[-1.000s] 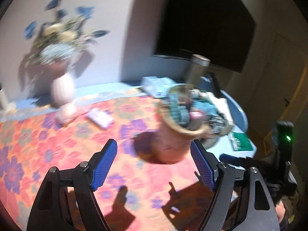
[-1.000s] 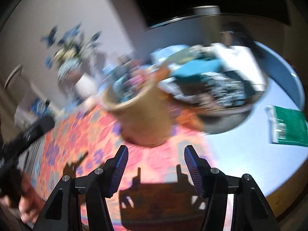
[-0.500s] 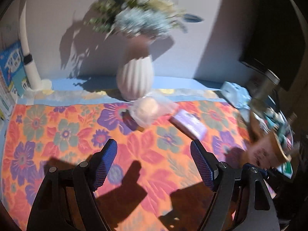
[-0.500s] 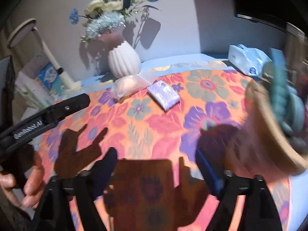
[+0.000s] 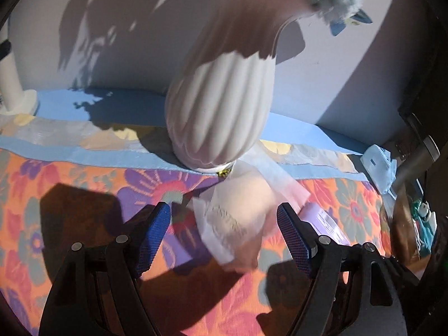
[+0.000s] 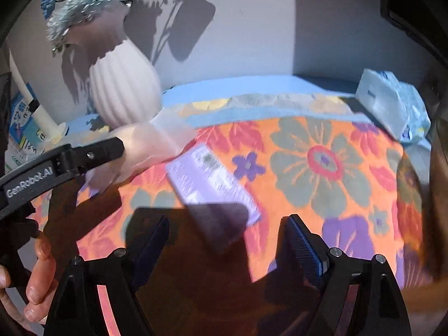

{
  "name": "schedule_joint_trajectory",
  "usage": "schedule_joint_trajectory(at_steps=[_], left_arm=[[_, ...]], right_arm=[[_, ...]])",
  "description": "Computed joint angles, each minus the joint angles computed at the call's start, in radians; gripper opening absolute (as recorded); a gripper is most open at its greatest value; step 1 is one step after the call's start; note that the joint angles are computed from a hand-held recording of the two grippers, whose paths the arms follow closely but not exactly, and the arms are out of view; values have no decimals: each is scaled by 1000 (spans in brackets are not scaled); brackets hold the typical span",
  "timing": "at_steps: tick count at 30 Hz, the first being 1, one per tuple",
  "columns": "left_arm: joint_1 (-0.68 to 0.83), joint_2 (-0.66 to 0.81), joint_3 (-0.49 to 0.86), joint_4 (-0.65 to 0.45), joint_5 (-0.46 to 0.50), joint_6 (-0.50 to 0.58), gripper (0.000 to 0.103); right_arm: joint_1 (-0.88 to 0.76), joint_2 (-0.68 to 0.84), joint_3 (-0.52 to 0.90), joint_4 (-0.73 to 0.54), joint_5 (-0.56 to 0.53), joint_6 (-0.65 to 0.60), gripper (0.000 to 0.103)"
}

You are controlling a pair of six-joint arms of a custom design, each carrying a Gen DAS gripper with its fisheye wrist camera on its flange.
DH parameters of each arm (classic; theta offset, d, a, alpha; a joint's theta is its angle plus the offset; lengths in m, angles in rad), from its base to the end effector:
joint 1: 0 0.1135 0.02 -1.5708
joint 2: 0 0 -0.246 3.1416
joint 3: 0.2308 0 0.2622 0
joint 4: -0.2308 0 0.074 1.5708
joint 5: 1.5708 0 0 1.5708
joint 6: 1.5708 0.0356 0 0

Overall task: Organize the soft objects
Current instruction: 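Grasp the purple packet with the right tool while the left tool grasps the white OSITREE pouch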

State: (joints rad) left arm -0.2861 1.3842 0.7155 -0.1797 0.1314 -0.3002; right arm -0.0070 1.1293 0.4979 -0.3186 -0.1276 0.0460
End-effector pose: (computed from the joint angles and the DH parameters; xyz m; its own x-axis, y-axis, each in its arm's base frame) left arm 0.2712 -0.0846 0.1621 -0.7948 -0.0718 -0.6026 0.1338 0.9478 -0.2894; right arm 0.2199 0.0030 0.1447 -0.8156 0.0513 -0.5763 -0.0296 0.9911 0.1301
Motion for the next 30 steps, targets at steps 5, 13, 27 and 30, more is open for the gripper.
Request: schedule_joint_trajectory(at_steps=[5, 13, 27, 30], left_arm=[[-19, 55, 33, 21, 10, -6, 77], [-43, 82, 41, 33, -3, 23, 52], [-142, -66, -57, 4, -166, -15, 41], [-159, -169, -103, -40, -187, -38, 40]], right_arm=[[27, 98, 56, 43, 16, -15, 88], [102, 157, 85, 81, 44, -64, 69], [105, -3, -31, 99, 10, -75, 39], [96, -82, -75, 96, -24, -87, 39]])
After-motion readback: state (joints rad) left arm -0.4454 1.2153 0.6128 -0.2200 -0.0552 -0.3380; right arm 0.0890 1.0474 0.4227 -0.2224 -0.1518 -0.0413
